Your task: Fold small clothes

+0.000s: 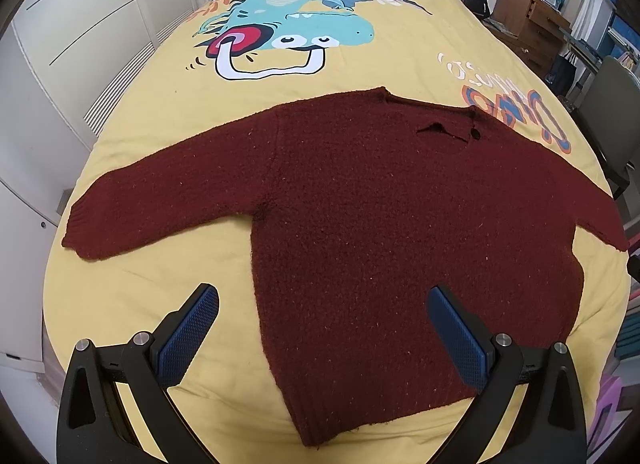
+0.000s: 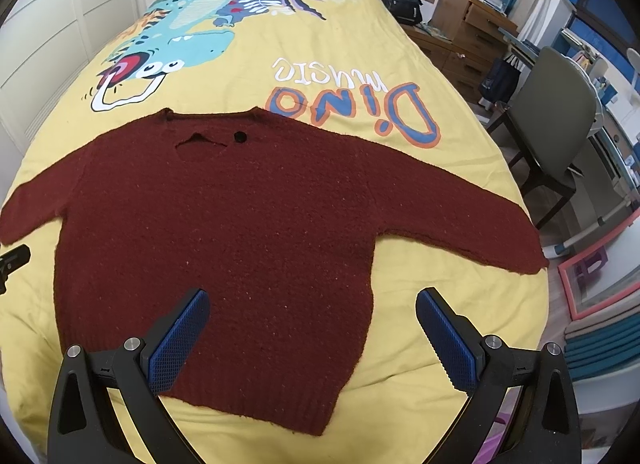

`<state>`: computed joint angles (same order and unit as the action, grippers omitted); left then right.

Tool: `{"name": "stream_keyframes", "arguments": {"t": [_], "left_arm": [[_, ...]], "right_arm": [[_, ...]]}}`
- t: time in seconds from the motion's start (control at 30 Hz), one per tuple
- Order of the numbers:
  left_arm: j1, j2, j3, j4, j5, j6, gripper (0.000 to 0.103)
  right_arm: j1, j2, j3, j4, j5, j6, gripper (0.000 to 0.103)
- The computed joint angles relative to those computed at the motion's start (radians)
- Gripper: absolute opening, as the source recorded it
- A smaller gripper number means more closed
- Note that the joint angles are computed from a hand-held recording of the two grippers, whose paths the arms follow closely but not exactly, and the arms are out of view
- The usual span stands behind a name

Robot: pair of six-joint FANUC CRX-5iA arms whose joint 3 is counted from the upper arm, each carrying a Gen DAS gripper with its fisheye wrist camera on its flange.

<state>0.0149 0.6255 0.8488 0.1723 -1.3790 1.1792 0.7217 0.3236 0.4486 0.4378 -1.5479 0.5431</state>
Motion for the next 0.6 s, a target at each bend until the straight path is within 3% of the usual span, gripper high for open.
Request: {"name": "stream_keyframes", "arguments": {"t": [0.6], "left_arm": [[-0.001,-0.003,-0.016,-0.001,0.003,-0.013,0.102]], "right_arm": [[-0.002,0.015,0.027,-0.01,-0.016,0.018,0.102]]}}
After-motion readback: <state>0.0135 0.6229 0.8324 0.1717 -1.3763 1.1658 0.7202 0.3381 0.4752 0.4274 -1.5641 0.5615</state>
